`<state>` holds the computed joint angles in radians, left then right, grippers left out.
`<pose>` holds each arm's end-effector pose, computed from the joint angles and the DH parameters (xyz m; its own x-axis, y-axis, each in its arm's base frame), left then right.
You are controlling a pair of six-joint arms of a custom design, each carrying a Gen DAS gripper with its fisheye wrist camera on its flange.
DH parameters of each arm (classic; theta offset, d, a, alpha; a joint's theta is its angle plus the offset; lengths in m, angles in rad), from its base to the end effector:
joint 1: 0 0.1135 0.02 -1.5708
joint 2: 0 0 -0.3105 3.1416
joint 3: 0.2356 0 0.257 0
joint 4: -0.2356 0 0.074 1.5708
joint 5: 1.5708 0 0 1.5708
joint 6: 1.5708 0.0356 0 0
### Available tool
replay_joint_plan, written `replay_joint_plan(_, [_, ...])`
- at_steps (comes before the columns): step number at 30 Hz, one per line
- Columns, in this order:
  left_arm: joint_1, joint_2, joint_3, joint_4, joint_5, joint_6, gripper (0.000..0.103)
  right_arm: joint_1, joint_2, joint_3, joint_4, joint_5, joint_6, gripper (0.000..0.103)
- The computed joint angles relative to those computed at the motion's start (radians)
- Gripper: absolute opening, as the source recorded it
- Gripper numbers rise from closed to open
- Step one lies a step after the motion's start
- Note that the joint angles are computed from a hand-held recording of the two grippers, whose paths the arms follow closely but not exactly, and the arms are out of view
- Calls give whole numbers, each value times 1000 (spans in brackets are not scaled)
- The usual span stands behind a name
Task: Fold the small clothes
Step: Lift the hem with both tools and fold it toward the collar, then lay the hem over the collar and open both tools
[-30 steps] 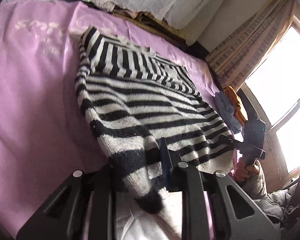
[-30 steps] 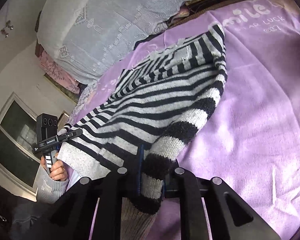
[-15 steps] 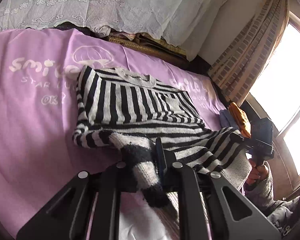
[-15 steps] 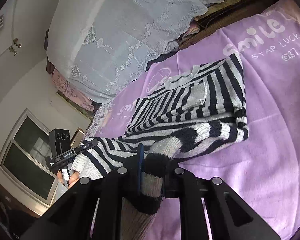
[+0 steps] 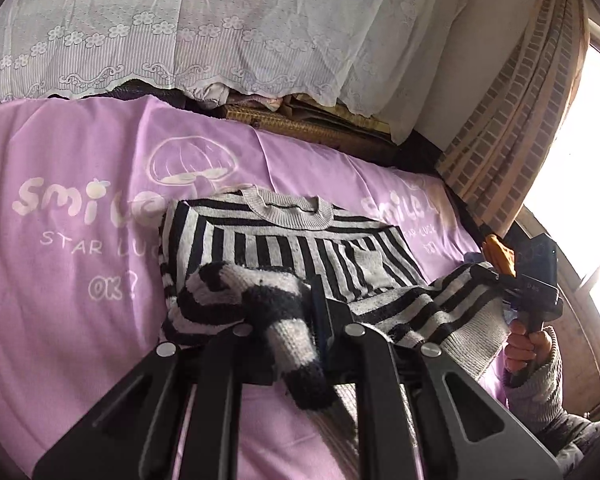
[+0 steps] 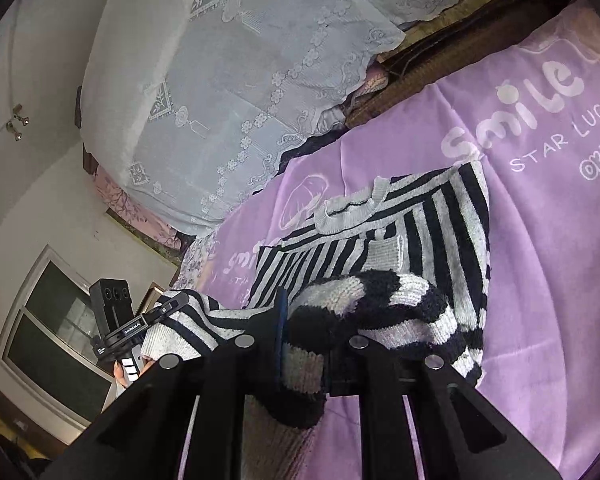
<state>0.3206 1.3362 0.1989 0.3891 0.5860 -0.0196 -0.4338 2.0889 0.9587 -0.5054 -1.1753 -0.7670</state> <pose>0.1801 0.0390 0.1434 -0.6479 -0.2323 -0.7254 0.1095 0.9141 -0.3905 0.3123 -0.1084 0.0953 -0.8019 0.0768 -0.5924 -0.4727 0.5247 0.7080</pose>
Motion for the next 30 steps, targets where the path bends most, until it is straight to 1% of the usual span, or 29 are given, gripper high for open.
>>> replay_joint_plan(5, [-10,181,53,110,-23,-34,12,44,62,43,137,17,175,14])
replay_joint_plan(9, [-21,367,101,183,-49,-57,12,72,146,82,229,76,293,15])
replay_joint_plan(11, [-22,439,117,204,-45,-63,12,80,178,94,245,104,312,17])
replay_joint_plan(13, [-24,477,122,215,-42,-59,12,80,191,96,250,120,317,24])
replay_joint_plan(14, [-26,478,118,214,-43,-56,13,78,192,95,244,123,307,25])
replay_joint_plan(15, [-28,472,109,220,-47,-57,15,76,188,89,240,126,294,31])
replay_joint_plan(16, [-31,457,94,226,-48,-52,22,73,180,78,243,131,282,39])
replay_joint_plan(17, [-34,446,87,224,-49,-49,31,70,169,62,248,134,269,43])
replay_joint_plan(18, [-40,431,73,227,-51,-48,37,64,155,44,246,135,245,48])
replay_joint_plan(19, [-44,418,57,229,-50,-44,49,60,146,32,239,136,225,50])
replay_joint_plan(20, [-52,408,41,236,-53,-43,55,54,134,17,227,139,199,51])
replay_joint_plan(22, [-73,404,8,259,-66,-46,58,41,119,-3,195,145,143,56])
replay_joint_plan(24, [-93,424,-25,295,-72,-51,60,25,110,-35,183,154,87,59])
replay_joint_plan(26, [-120,461,-64,351,-90,-60,65,2,109,-71,181,170,29,61])
replay_joint_plan(28, [-138,503,-98,407,-102,-58,67,-21,114,-105,183,191,-31,65])
replay_joint_plan(30, [-157,548,-116,448,-103,-59,69,-33,118,-134,192,216,-85,66])
